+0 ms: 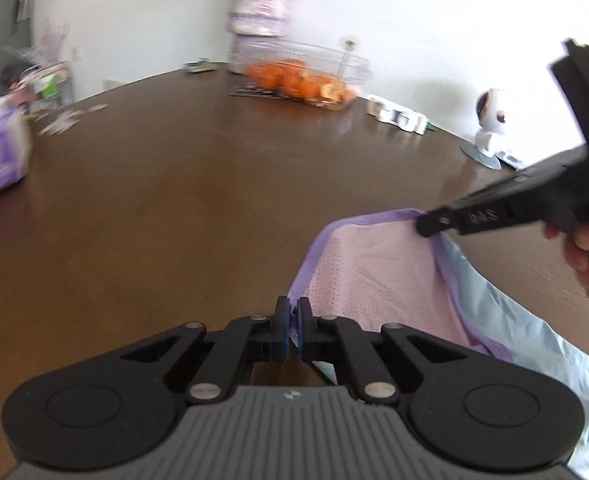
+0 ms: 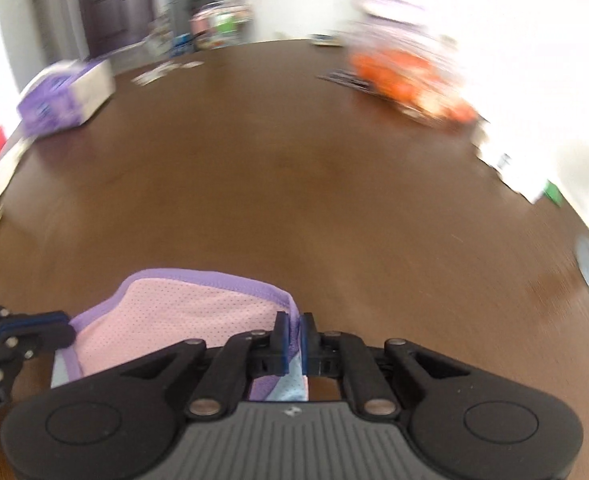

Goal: Fold clothes

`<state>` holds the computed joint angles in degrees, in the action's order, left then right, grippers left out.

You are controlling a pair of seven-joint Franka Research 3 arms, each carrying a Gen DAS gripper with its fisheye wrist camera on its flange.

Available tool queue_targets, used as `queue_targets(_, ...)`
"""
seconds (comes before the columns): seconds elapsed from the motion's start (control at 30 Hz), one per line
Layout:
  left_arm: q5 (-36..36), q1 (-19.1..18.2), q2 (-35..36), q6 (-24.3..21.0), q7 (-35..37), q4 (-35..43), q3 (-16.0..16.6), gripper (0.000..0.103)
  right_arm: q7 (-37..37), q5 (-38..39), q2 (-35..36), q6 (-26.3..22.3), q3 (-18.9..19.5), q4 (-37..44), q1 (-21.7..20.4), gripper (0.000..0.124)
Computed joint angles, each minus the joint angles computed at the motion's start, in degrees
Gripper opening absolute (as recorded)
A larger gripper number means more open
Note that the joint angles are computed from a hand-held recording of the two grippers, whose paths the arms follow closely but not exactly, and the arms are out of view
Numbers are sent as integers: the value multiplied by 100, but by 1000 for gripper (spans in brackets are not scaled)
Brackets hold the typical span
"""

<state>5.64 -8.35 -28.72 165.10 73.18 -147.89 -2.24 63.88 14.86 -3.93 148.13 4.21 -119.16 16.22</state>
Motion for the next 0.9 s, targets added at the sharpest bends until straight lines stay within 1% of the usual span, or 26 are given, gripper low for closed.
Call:
queue_targets(0.07, -149, -281, 541, 150, 370, 385, 219, 3, 332, -262, -92, 137, -67, -114, -131, 4)
queue_targets(0.17, -474, -568, 1324, 388, 896, 960, 317, 3, 700, -439, -236, 270, -201, -279, -372, 4)
queue_targets(0.2, -801, -791, 1597, 498, 1265, 1144, 436, 3, 822, -488, -287, 304, -246, -339, -464, 4)
queue_targets(0.23, -1396, -1176, 1859, 593, 1921, 1321, 672, 3, 915, -485, -347, 318, -305, -409, -558, 4)
queue_targets(0.27, -1840, -1405, 2097, 626, 2401, 1517, 749, 3, 1020, -509, -383, 321, -349, -456, -653, 4)
queue_targets(0.33, -1964, -1451, 2511, 525, 2567, 1983, 547, 3, 1248, -722, -484, 332, -422, -593, -883, 4)
queue_targets(0.43, -2884, -1549, 3054, 298, 3393, 2716, 184, 3, 1418, -911, -864, 328, -570, -993, -1242, 4)
queue_targets(0.47, -2950, -1540, 3224, 174, 3457, 2974, 41, 3, 1472, -933, -995, 320, -625, -1119, -1371, 4)
queue_targets(0.6, -2804, -1531, 3828, -205, 3504, 3831, -513, 3, 1688, -1057, -1609, 238, -808, -1629, -1954, 4)
queue_targets(0.7, -2608, -1552, 4177, -472, 3348, 4398, -881, 3, 1908, -1235, -2037, 170, -856, -1965, -2431, 3)
queue_targets(0.8, -2233, -1619, 4414, -600, 3092, 4769, -1135, 3, 2040, -1192, -2471, 155, -960, -2331, -2781, 3)
queue_targets(0.9, -1787, -1661, 4414, -576, 2772, 4811, -1270, 3, 1997, -1088, -2761, 164, -1092, -2603, -3015, 3)
